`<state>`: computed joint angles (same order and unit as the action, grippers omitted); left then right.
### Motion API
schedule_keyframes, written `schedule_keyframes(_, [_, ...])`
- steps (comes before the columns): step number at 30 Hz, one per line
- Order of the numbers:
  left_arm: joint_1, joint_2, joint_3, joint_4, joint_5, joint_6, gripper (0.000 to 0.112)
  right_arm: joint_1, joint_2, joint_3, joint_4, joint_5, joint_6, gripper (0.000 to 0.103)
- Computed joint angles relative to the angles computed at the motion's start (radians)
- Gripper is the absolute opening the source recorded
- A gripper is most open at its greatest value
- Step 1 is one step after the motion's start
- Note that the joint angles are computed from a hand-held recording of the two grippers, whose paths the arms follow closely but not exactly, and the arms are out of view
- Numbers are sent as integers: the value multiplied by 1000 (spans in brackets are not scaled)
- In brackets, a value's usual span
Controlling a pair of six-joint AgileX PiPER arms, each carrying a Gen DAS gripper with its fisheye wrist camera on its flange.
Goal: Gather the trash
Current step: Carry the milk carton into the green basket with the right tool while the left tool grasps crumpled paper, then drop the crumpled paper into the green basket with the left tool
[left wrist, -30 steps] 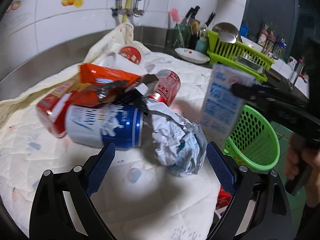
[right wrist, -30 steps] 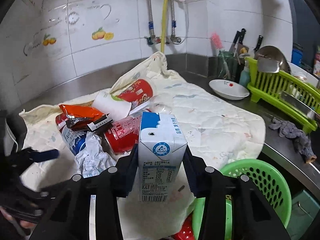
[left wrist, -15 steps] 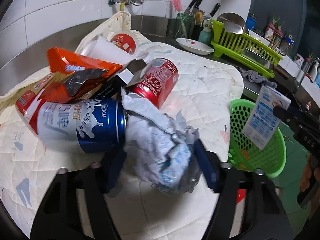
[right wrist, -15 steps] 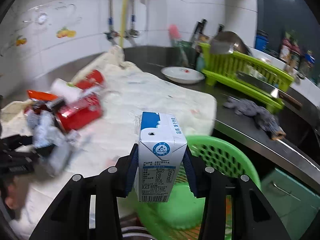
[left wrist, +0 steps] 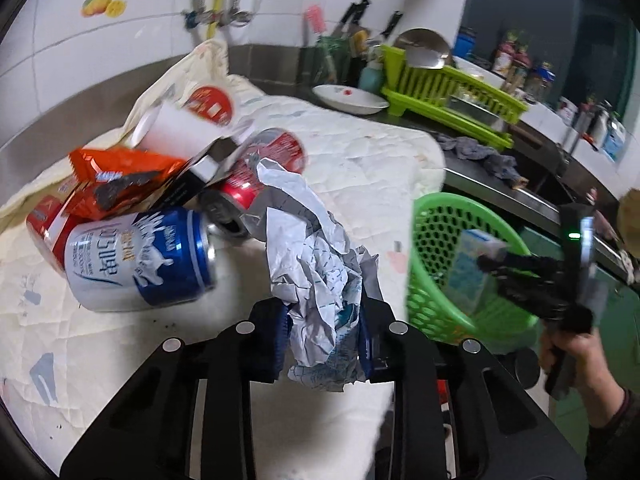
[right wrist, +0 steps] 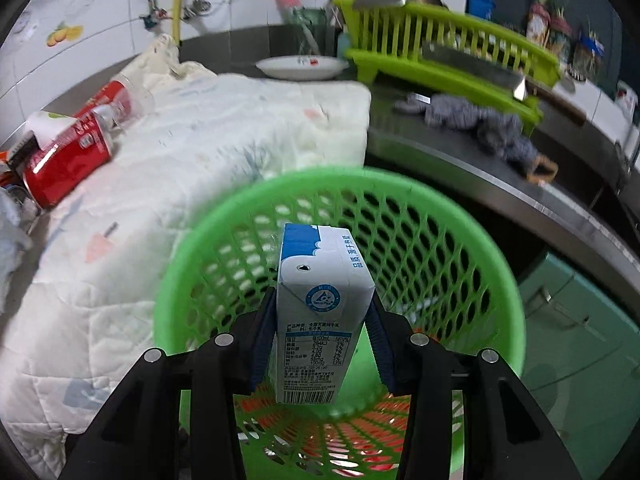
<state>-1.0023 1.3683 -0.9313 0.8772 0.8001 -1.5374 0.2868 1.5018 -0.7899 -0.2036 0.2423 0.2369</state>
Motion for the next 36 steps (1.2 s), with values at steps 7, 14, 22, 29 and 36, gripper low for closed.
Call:
schedule_keyframes(7, [-25, 46, -97, -11, -26, 95, 27, -22, 10, 35, 116, -30, -92, 42])
schedule_keyframes(14, [0, 162, -233, -87, -100, 231, 27, -61, -87, 97, 215, -28, -195, 44])
schedule_keyframes(22, [39, 381, -453, -263, -171, 461, 27, -200, -301, 177, 408, 37, -442, 50])
schedule_keyframes(29, [60, 569, -668, -401, -132, 625, 29, -341, -422, 211, 565, 98, -656, 60])
schedule_keyframes(36, [59, 648, -771, -437, -95, 673, 54, -428, -466, 232, 695, 140, -816, 65])
